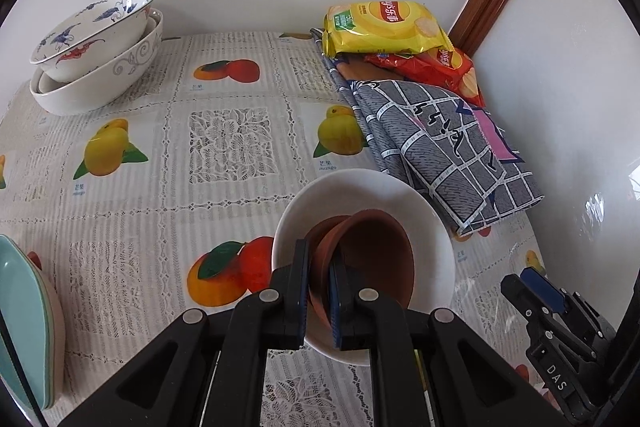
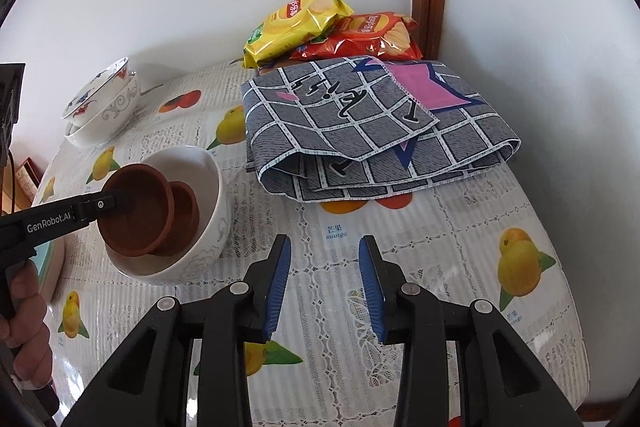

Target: Organize plates and bowls

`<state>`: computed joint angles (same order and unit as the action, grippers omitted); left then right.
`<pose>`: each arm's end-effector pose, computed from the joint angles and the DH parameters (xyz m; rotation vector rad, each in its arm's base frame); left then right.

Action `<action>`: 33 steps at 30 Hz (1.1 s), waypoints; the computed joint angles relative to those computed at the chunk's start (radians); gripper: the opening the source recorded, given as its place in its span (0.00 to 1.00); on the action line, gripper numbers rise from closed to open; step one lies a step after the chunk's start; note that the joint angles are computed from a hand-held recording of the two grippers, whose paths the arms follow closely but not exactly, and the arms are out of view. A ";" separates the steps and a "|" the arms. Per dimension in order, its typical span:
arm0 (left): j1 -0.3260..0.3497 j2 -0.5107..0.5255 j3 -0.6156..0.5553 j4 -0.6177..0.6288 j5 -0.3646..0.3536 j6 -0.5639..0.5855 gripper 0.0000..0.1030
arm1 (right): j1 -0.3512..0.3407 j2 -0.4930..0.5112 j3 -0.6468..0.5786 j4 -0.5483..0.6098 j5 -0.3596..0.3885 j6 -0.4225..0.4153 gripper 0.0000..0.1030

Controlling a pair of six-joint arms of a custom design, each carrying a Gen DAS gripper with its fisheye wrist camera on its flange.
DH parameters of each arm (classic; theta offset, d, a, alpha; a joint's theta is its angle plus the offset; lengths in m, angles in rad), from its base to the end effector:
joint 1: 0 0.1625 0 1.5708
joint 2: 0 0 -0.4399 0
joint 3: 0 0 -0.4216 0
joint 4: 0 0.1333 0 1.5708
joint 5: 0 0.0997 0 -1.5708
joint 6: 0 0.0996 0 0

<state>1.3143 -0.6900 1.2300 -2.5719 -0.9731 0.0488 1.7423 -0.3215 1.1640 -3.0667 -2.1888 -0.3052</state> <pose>-0.0266 -0.8478 0.1964 0.2028 2.5154 -0.6680 0.2155 -0.8015 -0.0170 0.3125 -2.3792 0.7557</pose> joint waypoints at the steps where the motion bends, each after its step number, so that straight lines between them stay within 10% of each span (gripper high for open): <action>1: 0.001 0.003 -0.003 0.004 0.001 -0.002 0.09 | -0.001 0.000 0.002 -0.004 0.001 0.001 0.34; 18: 0.016 0.036 -0.045 0.029 -0.043 -0.025 0.10 | 0.008 0.031 -0.030 -0.011 -0.010 -0.048 0.34; 33: -0.009 -0.029 0.025 -0.036 -0.010 0.023 0.35 | 0.031 0.038 -0.058 0.007 0.050 -0.056 0.35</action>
<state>1.3048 -0.7194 1.2551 -2.6077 -0.9832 0.0715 1.7736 -0.2840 1.1064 -3.0594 -2.1391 -0.3615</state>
